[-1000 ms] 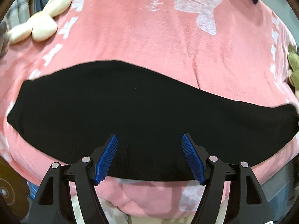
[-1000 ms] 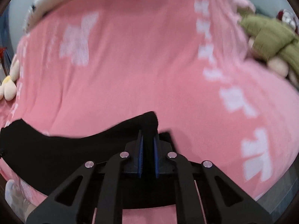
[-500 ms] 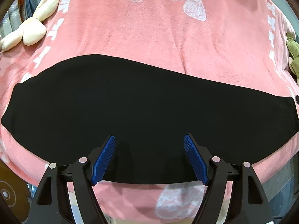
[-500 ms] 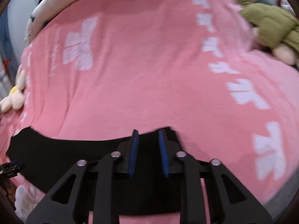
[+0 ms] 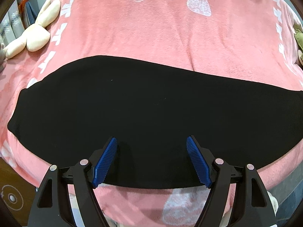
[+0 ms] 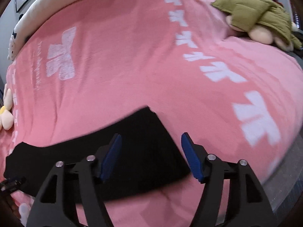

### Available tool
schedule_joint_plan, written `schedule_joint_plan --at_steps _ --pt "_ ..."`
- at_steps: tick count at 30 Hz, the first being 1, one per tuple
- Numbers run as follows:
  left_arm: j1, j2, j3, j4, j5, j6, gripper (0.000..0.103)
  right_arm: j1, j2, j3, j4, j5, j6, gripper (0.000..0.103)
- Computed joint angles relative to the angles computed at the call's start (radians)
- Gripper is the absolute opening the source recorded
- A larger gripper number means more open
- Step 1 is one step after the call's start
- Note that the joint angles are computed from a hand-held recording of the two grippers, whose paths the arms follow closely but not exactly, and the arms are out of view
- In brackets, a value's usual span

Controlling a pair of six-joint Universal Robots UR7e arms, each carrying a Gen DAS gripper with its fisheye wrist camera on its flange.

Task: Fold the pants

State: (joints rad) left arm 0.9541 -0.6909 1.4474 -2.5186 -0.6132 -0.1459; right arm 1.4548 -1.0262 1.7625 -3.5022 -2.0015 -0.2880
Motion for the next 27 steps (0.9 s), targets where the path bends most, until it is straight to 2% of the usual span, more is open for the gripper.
schedule_joint_plan --at_steps 3,5,10,12,14,19,22,24,25,26,27 --pt "-0.007 -0.005 0.015 -0.012 0.016 0.009 0.076 -0.012 -0.023 0.047 -0.014 -0.012 0.039 0.069" --pt "-0.011 -0.011 0.028 -0.014 0.026 0.013 0.077 -0.030 -0.040 0.071 -0.010 0.011 0.086 0.075" --pt "-0.015 -0.040 0.063 -0.021 0.023 0.012 0.079 -0.066 -0.062 0.092 0.046 0.091 0.176 0.077" --pt "-0.016 -0.055 0.085 -0.028 0.025 0.008 0.079 -0.081 -0.065 0.096 0.065 0.126 0.212 0.081" --pt "-0.014 -0.071 0.107 -0.025 0.017 0.001 0.080 -0.087 -0.058 0.094 0.057 0.137 0.223 0.084" --pt "-0.008 -0.099 0.145 -0.014 -0.001 -0.011 0.080 -0.086 -0.045 0.081 0.036 0.146 0.248 0.082" --pt "-0.002 -0.112 0.160 -0.016 -0.014 -0.013 0.080 -0.091 -0.042 0.068 0.046 0.181 0.265 0.063" --pt "0.002 -0.117 0.165 -0.022 -0.025 -0.010 0.080 -0.093 -0.042 0.062 0.069 0.190 0.283 0.054" --pt "0.005 -0.119 0.167 -0.024 -0.029 -0.008 0.080 -0.097 -0.046 0.062 0.086 0.217 0.292 0.043" --pt "0.008 -0.123 0.169 -0.025 -0.036 -0.009 0.080 -0.103 -0.052 0.065 0.103 0.251 0.307 0.022" --pt "0.010 -0.127 0.171 -0.028 -0.042 -0.009 0.080 -0.115 -0.060 0.070 0.123 0.306 0.337 0.019"
